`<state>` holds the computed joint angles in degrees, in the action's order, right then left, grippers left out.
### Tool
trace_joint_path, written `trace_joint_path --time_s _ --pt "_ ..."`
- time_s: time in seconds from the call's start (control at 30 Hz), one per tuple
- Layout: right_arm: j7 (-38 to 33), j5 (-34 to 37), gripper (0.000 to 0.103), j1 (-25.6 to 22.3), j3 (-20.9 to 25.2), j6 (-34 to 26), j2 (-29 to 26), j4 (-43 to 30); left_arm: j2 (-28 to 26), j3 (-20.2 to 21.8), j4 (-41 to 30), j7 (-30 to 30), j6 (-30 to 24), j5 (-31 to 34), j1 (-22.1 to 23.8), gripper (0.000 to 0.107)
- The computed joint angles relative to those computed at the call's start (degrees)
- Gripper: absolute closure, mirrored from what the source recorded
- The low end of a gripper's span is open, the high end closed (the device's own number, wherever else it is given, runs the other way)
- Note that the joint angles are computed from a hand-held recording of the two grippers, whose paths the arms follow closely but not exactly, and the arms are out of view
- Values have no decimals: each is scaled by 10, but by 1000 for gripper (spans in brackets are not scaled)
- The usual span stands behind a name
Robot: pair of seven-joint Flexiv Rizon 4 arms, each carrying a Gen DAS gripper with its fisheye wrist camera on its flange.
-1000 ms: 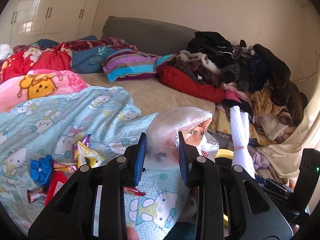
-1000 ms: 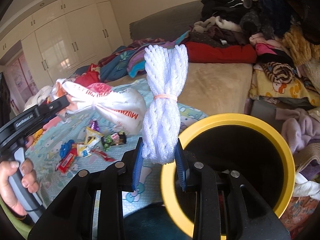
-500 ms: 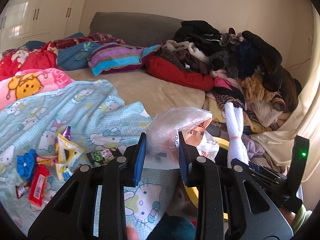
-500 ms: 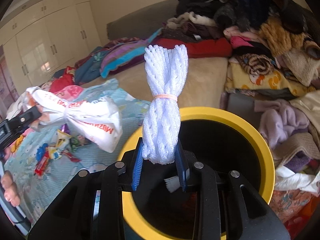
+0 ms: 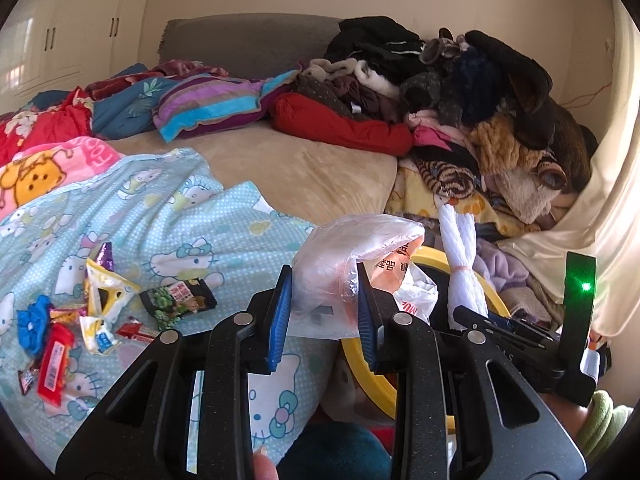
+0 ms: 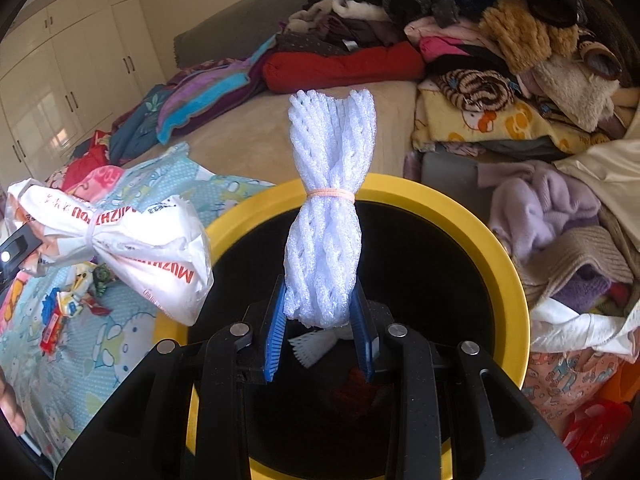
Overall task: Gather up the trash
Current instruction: 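Carry the mesh net over the yellow bin and release it with the right tool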
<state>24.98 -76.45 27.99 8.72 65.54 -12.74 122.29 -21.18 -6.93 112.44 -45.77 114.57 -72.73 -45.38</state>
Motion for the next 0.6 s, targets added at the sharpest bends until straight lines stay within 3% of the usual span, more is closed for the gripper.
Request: trace_joint_path --time_s 0.17,0.4,0.5,0.57,0.6 --pt "2 7 74 -4 -1 3 -1 7 -12 -11 -20 55 8 -47 -9 84" --pt "12 5 73 -9 -3 10 0 16 -30 -70 -59 164 34 -140 13 84" --pt "16 0 72 -10 -4 14 0 18 -35 -96 -63 179 43 -151 28 83" --pt "19 -4 69 -11 -5 15 0 18 -34 -111 -60 180 41 -147 41 82" --pt "24 -9 59 -12 -6 15 1 19 -31 -118 -55 174 28 -139 50 80"
